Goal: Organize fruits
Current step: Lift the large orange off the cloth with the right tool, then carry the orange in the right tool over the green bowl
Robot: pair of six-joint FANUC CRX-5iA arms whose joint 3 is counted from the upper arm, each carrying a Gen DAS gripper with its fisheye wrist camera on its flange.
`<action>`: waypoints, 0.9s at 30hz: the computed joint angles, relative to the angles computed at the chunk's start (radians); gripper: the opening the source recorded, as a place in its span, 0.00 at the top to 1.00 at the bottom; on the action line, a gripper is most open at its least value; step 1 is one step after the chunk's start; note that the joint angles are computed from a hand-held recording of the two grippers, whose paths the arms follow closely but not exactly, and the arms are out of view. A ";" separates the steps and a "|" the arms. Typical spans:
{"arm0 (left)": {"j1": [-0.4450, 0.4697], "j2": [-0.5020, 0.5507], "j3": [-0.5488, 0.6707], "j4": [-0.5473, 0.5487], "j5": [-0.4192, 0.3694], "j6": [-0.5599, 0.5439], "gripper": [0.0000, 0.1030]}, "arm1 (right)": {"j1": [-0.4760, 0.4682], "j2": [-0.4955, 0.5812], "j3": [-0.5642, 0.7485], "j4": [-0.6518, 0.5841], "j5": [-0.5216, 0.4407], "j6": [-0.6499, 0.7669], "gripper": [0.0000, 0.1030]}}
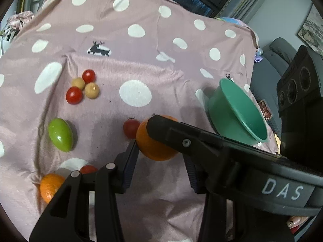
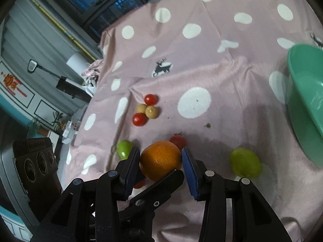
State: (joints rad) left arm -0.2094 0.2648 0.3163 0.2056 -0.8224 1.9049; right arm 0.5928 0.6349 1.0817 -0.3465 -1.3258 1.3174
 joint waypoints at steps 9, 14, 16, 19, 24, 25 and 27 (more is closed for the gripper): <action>-0.024 -0.042 0.000 -0.093 0.038 0.056 0.57 | 0.027 -0.094 -0.115 0.034 0.105 0.055 0.58; -0.031 -0.060 0.000 -0.130 0.043 0.074 0.57 | 0.035 -0.121 -0.146 0.034 0.140 0.068 0.59; -0.035 -0.065 -0.001 -0.142 0.047 0.080 0.57 | 0.037 -0.132 -0.159 0.033 0.151 0.071 0.59; -0.039 -0.071 0.000 -0.154 0.049 0.087 0.57 | 0.038 -0.146 -0.175 0.030 0.166 0.078 0.59; -0.045 -0.088 -0.011 -0.165 0.064 0.088 0.57 | 0.049 -0.172 -0.207 0.054 0.193 0.070 0.59; -0.047 -0.090 -0.011 -0.169 0.066 0.090 0.57 | 0.049 -0.177 -0.212 0.053 0.198 0.073 0.59; -0.048 -0.094 -0.014 -0.168 0.071 0.087 0.57 | 0.051 -0.185 -0.222 0.054 0.208 0.075 0.59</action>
State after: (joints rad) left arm -0.2572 0.1707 0.3026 0.0374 -0.7509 1.9919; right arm 0.6437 0.4500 0.8599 -0.2926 -1.1175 1.3919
